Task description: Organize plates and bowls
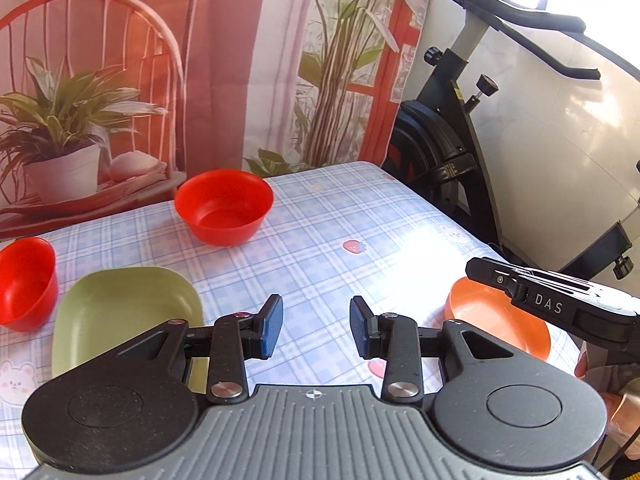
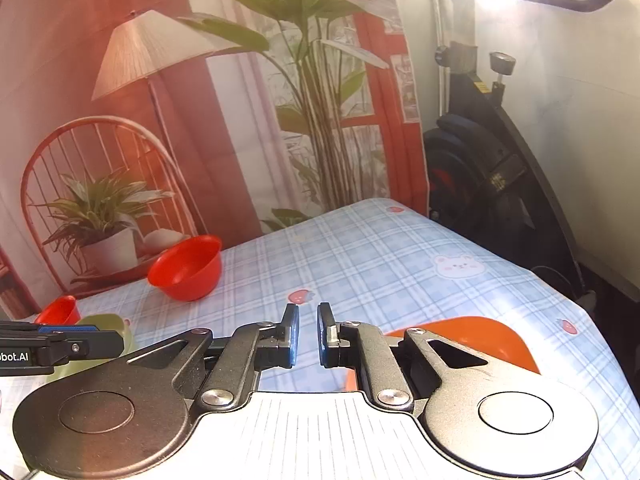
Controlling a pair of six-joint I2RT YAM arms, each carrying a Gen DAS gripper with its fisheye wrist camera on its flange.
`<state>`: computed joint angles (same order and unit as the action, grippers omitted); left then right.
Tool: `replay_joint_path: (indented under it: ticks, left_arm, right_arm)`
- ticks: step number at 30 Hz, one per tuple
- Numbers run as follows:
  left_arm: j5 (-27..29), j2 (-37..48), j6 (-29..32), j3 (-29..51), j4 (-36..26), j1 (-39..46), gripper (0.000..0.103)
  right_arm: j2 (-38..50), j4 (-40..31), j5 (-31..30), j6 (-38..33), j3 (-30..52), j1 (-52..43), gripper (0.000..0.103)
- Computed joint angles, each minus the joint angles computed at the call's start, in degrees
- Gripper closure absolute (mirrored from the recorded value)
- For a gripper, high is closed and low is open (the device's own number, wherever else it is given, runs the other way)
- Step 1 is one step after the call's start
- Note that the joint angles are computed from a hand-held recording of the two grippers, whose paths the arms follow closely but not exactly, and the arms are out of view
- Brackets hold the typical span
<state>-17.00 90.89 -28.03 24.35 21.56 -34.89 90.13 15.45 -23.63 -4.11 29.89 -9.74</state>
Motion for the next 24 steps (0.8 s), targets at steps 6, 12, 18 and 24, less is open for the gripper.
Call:
replay_joint_path:
  ticks: [6,12,18,24]
  left_arm:
    - [2.3,12.9,-2.1,8.5,3.2,-3.7,0.064]
    - [4.5,20.6,-1.6,14.4,5.1,-5.8,0.055]
    - [6.5,26.8,-1.3,18.7,5.7,-7.0,0.054]
    - [7.3,31.8,-1.5,23.2,3.4,-7.8,0.054]
  right_arm:
    - [5.9,3.9,2.3,-5.6,0.8,-9.4,0.093]
    - [11.5,6.9,3.9,-8.1,1.9,-15.7,0.087]
    - [14.9,7.6,3.5,-9.4,2.4,-18.0,0.086]
    - [16.6,6.6,2.8,-9.6,3.1,-18.9,0.087]
